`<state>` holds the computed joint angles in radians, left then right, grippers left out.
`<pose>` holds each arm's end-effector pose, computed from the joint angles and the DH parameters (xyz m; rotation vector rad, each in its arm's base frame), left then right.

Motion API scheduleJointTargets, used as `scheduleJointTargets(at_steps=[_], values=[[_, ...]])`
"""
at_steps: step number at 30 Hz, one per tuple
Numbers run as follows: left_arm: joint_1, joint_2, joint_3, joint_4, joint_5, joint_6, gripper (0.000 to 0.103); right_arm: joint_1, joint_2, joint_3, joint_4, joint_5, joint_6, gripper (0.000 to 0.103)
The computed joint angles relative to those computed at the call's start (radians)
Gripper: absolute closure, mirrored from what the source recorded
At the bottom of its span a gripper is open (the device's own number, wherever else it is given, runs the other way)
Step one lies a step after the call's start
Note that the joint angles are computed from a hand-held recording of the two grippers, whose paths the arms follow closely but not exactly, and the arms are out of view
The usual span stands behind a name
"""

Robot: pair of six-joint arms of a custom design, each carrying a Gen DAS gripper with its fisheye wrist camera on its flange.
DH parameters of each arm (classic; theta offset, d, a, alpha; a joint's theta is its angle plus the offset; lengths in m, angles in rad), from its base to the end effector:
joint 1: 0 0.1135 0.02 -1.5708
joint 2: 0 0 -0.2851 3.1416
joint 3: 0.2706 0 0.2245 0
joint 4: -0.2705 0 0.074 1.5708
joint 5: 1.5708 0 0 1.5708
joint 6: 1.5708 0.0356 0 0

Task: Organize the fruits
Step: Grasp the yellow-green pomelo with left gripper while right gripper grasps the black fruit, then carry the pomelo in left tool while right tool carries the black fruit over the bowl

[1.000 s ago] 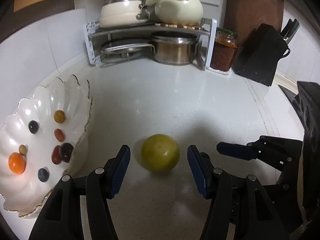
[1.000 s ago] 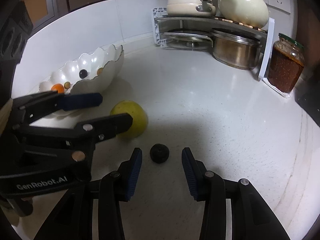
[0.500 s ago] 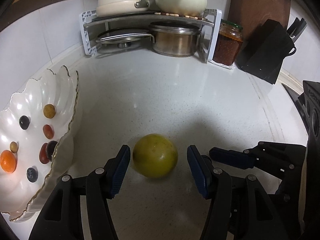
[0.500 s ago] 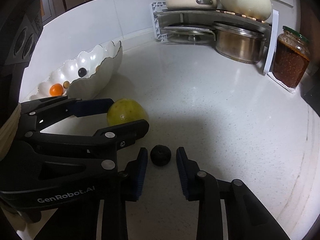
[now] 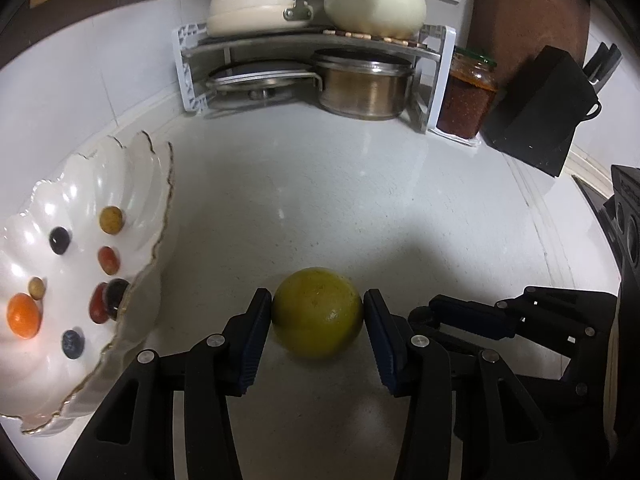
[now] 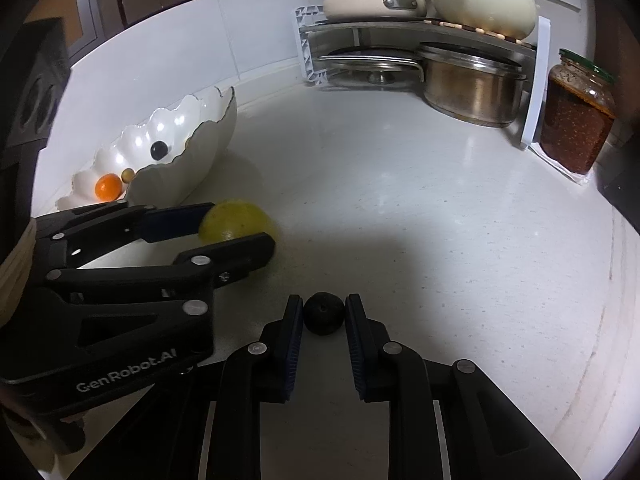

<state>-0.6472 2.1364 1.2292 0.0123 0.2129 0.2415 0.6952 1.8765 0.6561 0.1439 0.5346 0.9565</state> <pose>0.3316 -0.2601 0.1359 1.1533 2.2050 -0.4364 0.2313 0.1693 0.1107 0.4820 2.3819 -0.0003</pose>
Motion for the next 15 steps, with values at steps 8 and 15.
scheduleJointTargets(at_steps=[8, 15], values=[[0.007, -0.060, -0.062, 0.037, -0.025, -0.024, 0.056, 0.016, -0.032, -0.010, -0.027, 0.017, 0.025, 0.080], [0.014, -0.128, -0.125, 0.060, -0.047, -0.068, 0.056, 0.031, -0.091, -0.010, -0.068, 0.049, 0.026, 0.080]])
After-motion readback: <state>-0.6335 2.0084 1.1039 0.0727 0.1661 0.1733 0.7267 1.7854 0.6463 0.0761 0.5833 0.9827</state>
